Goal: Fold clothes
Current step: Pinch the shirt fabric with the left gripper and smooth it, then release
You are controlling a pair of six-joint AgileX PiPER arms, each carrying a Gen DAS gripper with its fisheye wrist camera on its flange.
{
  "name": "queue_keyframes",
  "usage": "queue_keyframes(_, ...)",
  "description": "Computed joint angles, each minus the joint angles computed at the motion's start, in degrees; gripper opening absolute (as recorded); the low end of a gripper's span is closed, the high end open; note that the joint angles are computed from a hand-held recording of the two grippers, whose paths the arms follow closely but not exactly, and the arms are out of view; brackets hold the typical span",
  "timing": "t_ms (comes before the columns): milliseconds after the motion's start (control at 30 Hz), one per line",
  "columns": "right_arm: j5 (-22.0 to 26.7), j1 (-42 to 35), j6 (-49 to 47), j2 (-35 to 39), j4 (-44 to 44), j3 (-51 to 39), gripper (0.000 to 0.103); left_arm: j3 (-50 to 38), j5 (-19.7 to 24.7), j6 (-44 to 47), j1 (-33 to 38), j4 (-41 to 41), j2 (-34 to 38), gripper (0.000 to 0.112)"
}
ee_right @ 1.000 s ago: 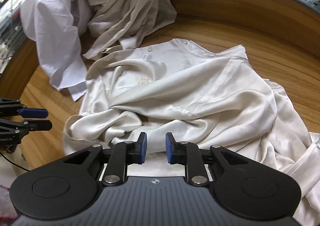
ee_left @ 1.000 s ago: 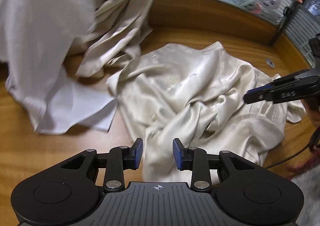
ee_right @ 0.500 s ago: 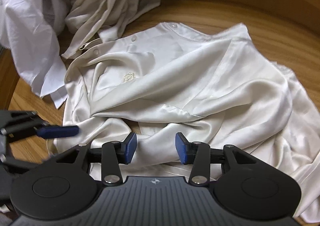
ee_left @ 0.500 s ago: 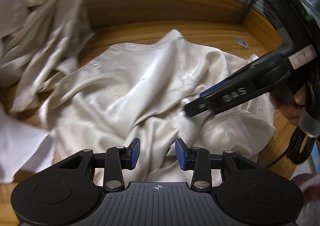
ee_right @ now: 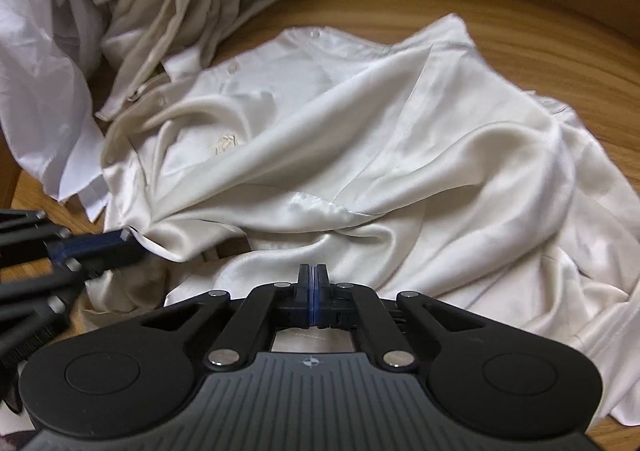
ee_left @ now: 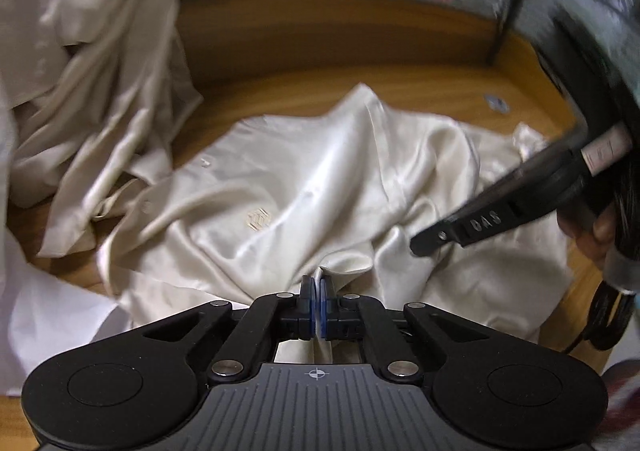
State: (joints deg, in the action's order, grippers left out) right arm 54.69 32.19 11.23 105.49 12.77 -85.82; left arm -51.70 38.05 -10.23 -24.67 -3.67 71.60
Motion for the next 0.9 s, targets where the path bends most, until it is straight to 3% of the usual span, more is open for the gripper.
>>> queue_keyframes(67, 0.0, -0.5, 0.0, -2.4, -0.2, 1.1, 0.0, -0.8, 1.5, 4.6, 4.0, -5.8, -1.9, 0.004)
queue_keyframes(233, 1.5, -1.2, -1.0, -7.0, -0.4, 2.3, 0.002, -2.4, 3.9, 4.6, 7.7, -8.2, -6.4, 0.004)
queue_keyframes(633, 1.6, 3.9, 0.2, -6.2, -2.1, 0.4, 0.004, 3.9, 15.8, -3.7, 11.9, 2.8, -13.9, 0.007)
queue_keyframes(700, 1.7, 4.9, 0.9, -5.0, -2.2, -0.7, 0.012, 5.2, 16.4, -3.8, 12.9, 2.0, -15.3, 0.012)
queue_keyframes(767, 1.5, 6.0, 1.4, -3.6, -2.7, -1.9, 0.035, 5.6, 16.6, -4.6, 13.0, 1.9, -16.2, 0.023)
queue_keyframes(900, 1.7, 8.9, 4.5, 0.5, -6.8, -5.6, 0.053, 5.4, 15.8, -5.6, 12.2, 2.1, -17.2, 0.033)
